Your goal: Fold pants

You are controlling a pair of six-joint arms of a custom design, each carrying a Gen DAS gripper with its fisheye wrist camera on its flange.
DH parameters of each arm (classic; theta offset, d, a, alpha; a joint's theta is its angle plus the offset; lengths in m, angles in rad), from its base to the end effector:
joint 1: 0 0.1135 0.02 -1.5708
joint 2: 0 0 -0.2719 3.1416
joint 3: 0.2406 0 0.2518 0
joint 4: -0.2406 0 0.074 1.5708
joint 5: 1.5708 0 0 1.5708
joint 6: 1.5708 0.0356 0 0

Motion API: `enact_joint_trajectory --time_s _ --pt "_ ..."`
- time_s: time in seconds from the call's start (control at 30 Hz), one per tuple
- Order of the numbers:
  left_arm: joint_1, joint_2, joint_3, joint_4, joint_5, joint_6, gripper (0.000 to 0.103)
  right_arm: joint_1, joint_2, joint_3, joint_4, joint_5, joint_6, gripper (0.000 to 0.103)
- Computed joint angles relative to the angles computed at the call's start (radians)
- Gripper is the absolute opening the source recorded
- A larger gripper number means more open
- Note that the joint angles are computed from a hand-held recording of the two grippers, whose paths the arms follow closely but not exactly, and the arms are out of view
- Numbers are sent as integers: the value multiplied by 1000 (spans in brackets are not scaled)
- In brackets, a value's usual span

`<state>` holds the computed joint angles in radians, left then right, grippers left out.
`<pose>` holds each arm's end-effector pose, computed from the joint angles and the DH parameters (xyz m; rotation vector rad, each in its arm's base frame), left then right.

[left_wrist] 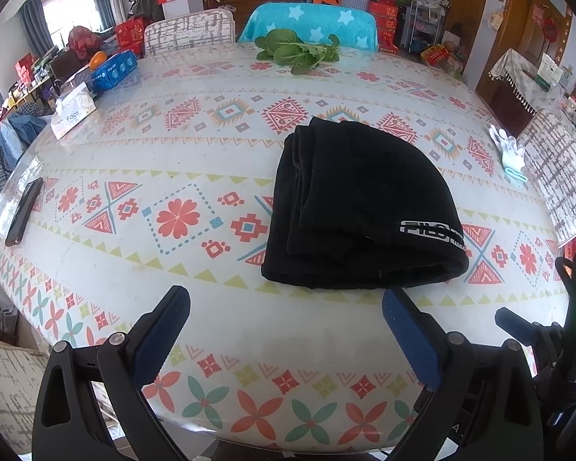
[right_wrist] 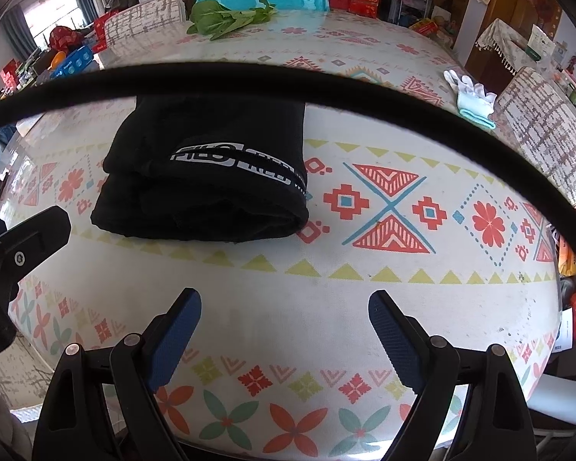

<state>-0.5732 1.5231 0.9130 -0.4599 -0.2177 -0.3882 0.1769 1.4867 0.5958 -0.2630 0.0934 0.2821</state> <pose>0.2512 -0.1530 0.1987 0.1678 2.5949 -0.0556 0.2387 0.0393 0.1319 0.1696 2.7097 0.0071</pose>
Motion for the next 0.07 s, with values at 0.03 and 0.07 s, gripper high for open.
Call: enact_joint_trajectory --time_s 0.03,0.07 --pt "1 1 0 2 6 1 100 2 3 0 1 0 0 92" --pt "2 3 0 3 14 2 100 2 5 0 2 -1 0 92"
